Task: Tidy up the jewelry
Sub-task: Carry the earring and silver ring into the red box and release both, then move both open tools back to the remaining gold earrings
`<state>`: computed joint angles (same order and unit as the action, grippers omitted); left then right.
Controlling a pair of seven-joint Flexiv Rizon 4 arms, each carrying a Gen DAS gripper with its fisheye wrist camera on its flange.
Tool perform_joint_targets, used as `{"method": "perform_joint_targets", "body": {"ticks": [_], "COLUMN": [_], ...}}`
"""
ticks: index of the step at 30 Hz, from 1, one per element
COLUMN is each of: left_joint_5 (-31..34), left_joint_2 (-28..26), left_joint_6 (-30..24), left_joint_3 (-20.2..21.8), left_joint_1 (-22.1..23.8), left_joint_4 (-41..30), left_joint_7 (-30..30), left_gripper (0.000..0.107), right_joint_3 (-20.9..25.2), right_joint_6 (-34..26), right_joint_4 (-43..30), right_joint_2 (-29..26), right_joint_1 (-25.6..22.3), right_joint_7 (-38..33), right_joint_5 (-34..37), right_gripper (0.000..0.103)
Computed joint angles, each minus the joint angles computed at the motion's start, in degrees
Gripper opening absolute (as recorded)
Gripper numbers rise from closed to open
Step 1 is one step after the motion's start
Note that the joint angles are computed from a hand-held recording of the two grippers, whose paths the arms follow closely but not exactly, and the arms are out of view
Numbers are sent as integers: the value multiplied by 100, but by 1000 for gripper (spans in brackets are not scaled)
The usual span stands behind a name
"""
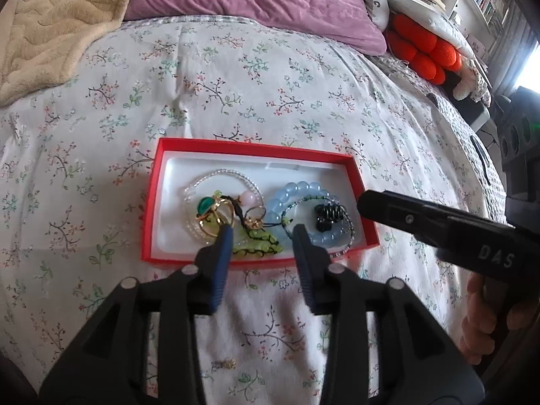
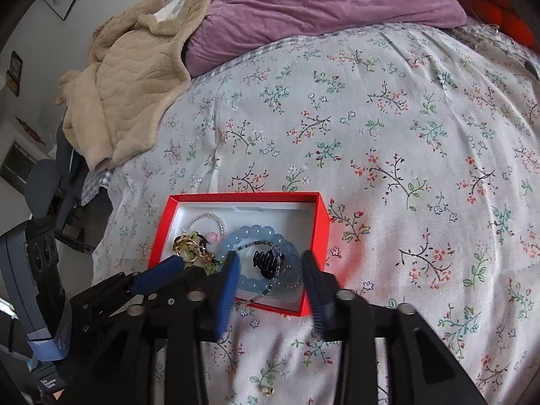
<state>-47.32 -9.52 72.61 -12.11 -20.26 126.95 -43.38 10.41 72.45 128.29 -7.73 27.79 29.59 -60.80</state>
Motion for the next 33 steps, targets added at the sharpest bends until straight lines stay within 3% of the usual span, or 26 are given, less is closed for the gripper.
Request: {"method": "perform_joint_targets", "body": {"ticks": [1,8,17,27,33], "left_joint_5": [-1,170,719,2777,2919], "left_joint_2": [32,291,560,721,862], "left_joint_6": [10,31,-75,-884,-1217], "left_joint_3": [8,134,343,700,779], "left_joint_1": [-3,-86,-104,210,387], "left_joint_4": [23,238,428,364,458], "left_joint_7": [-10,-102,-568,-2014,-2102], "left_gripper": [44,65,82,85,85], "right_joint_3": [3,192,491,813,890], "right_joint_6": [-36,-413,-1057,-1973,-2176], "right_joint_4": [4,-17,13,-137,-186], "right_joint_2": [30,220,449,490,512], "right_joint_1": [12,77,243,595,763], "right_joint_7": [40,17,-168,-765,-930], "right_joint_5": [-36,119,790,2164,2453], "right_gripper": [57,65,75,78,78]}}
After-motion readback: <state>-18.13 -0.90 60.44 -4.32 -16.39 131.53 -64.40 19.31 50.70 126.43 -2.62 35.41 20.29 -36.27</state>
